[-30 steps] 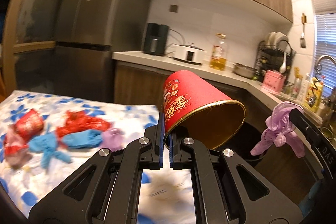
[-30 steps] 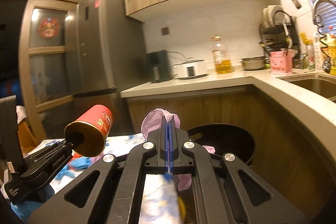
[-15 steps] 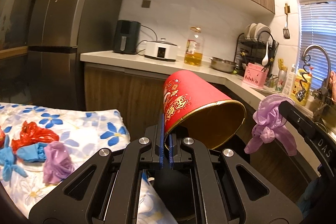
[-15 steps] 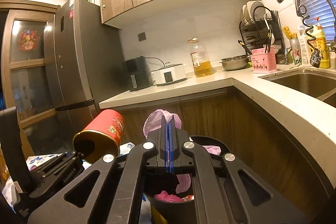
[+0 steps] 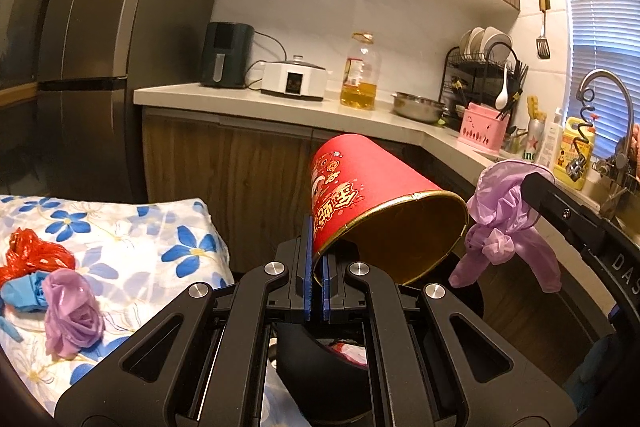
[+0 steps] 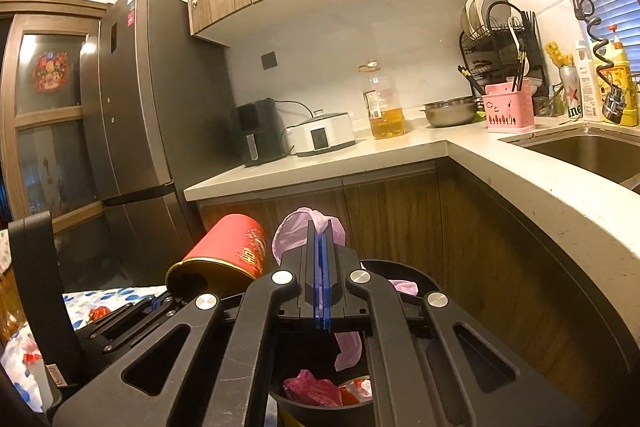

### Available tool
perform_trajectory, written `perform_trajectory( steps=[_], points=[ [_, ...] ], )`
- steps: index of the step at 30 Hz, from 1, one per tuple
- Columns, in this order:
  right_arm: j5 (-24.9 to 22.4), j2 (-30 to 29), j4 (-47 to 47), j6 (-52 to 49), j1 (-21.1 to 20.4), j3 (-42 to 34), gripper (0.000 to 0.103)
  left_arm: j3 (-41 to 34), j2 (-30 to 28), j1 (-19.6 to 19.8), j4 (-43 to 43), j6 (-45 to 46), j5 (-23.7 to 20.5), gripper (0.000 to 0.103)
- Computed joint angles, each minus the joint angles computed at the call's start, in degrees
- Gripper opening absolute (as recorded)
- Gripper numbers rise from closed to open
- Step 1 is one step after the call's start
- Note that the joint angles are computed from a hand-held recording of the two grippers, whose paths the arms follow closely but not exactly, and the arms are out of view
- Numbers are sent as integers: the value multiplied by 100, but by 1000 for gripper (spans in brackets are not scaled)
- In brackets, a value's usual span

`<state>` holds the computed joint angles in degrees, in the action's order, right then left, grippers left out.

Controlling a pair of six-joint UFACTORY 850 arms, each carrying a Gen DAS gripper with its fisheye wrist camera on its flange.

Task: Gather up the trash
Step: 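Open both grippers to drop the cup and glove into the bin, then move both open grippers back to the trash on the table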

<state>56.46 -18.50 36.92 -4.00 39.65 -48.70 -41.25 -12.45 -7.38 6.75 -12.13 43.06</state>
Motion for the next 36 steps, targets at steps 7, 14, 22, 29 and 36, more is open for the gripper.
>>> perform_trajectory(
  steps=[7,14,22,29,36],
  points=[
    [-87,-83,19,-23,-53,-103,2,-161,-199,-55,38,24,-58,3],
    [-81,-172,-14,-62,-78,-188,2,-296,-337,-88,68,46,-166,3],
    [-211,-231,-110,49,-167,-256,11,-412,-471,-163,60,250,-305,6],
    [-106,-199,-50,155,-167,-208,35,-354,-493,-130,-133,338,-220,56],
    [-141,-166,143,78,-86,-185,44,-158,-314,124,-47,-37,-201,75]
  ],
)
